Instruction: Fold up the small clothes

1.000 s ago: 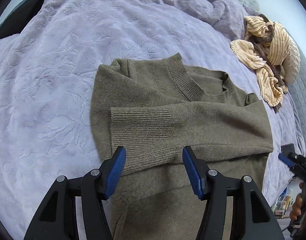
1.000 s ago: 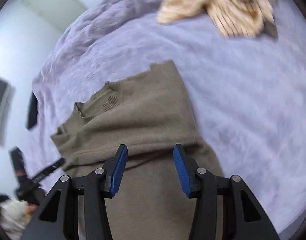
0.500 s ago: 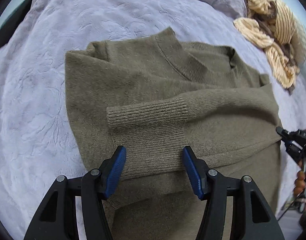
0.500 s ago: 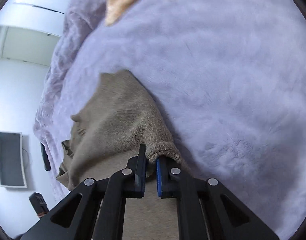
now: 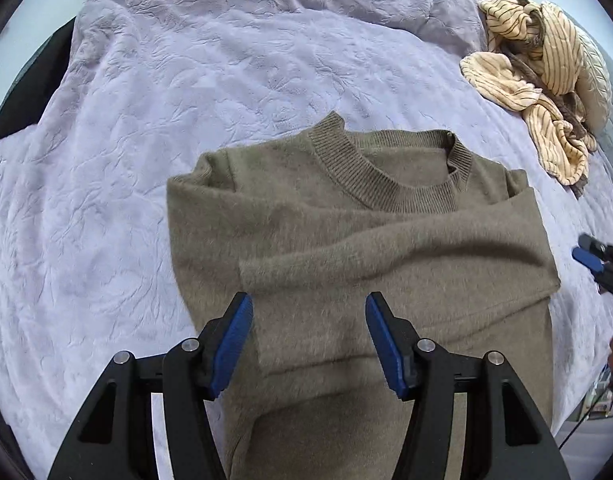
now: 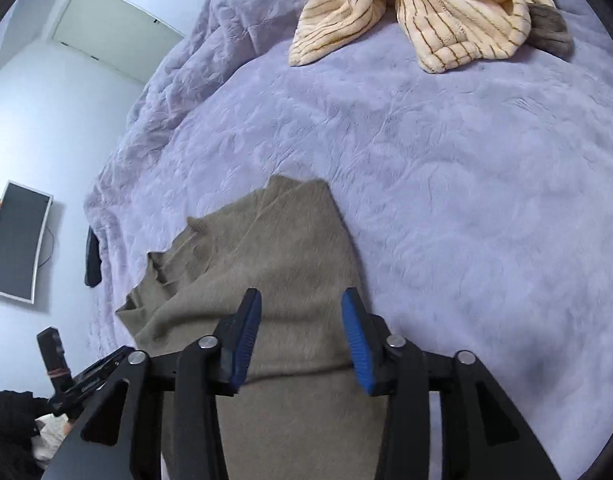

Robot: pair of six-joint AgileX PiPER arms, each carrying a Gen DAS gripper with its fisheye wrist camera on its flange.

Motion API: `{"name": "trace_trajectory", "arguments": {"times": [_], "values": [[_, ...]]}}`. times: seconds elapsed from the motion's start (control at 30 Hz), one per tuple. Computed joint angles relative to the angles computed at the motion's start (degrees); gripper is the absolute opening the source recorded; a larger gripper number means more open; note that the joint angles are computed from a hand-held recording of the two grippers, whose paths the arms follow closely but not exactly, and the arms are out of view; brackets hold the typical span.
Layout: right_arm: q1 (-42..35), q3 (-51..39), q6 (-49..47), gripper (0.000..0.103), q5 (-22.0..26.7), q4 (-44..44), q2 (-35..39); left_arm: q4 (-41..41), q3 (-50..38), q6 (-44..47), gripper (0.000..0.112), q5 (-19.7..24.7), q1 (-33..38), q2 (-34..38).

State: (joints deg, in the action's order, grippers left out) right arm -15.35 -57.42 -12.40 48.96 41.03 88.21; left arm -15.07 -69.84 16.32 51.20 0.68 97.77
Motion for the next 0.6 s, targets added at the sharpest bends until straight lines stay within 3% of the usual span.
{"name": "trace_trajectory", "arguments": {"times": [0.17,0.3,0.33,0.37,0.43,0.6], "values": [[-4.11,-9.04,-8.28,0.049,3.82,8.03,17.85,0.8,-1.19,-2.5,0.06,-1.77,-2.16,3.34],[-8.14,-11.28,-16.23,0.049,11.88,18.54,26.0,2.4,-0.75,-4.79,0.06,-3.06,-2.98,6.07],[-8.39,-11.6,-16.45,0.038,12.83,19.46,26.7,2.75,-0.73,-5.39,0.06,-3.19,-2.96,6.44],[-8.3,-11.82,-16.6,0.015,13.26,19.69,26.59,2.8,-0.6,-5.7,0.06,-3.37,-2.93,6.38],[-7.13,-13.07,-16.17,0.013,12.9,16.86,24.74,2.66,0.15,-5.66,0.06,-3.8,-2.82,5.62],[-1.89,-15.31,-7.78,0.008,3.77,-2.23,20.62,6.64,1.27,-10.29,0.06,-5.95,-5.81,5.79]]}}
